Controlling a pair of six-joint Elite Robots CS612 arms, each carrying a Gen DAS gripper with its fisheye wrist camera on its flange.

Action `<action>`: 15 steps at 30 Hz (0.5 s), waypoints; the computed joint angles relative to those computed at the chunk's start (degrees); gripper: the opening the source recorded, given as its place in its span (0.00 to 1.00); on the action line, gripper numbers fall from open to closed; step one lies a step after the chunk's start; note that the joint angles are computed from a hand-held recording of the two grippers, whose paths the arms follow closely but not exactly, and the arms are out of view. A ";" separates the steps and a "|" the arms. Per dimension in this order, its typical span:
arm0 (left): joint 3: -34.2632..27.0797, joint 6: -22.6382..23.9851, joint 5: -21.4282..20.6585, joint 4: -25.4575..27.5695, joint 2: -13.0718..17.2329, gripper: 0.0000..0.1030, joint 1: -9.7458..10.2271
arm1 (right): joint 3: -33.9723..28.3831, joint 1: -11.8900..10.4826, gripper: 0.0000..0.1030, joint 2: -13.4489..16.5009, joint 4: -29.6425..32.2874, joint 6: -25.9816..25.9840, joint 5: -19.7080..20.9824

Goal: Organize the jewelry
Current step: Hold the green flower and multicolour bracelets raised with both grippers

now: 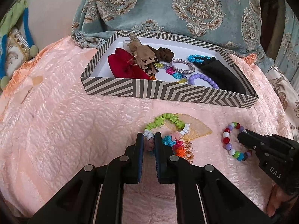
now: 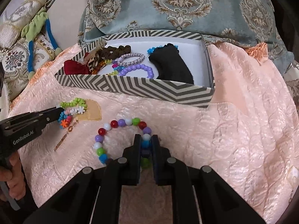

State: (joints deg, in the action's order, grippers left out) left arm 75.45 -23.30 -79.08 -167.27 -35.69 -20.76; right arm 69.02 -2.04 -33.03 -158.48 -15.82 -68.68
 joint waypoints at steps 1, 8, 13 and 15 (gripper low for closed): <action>-0.10 0.08 -0.02 0.09 0.05 0.00 0.00 | -0.02 -0.04 0.10 0.04 -0.09 0.14 0.19; -0.15 0.20 0.05 0.19 0.07 0.00 -0.01 | -0.22 -0.11 0.10 0.17 0.17 0.23 0.69; -0.16 0.38 0.19 0.21 0.12 0.00 -0.04 | -0.12 -0.03 0.10 0.12 0.05 -0.19 0.25; -0.16 0.39 0.22 0.23 0.13 0.00 -0.04 | -0.13 0.05 0.10 0.09 0.12 -0.54 -0.06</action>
State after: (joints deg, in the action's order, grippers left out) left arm 75.29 -22.91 -78.85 -167.04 -35.57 -20.80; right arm 68.88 -1.99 -32.94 -158.36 -16.36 -68.73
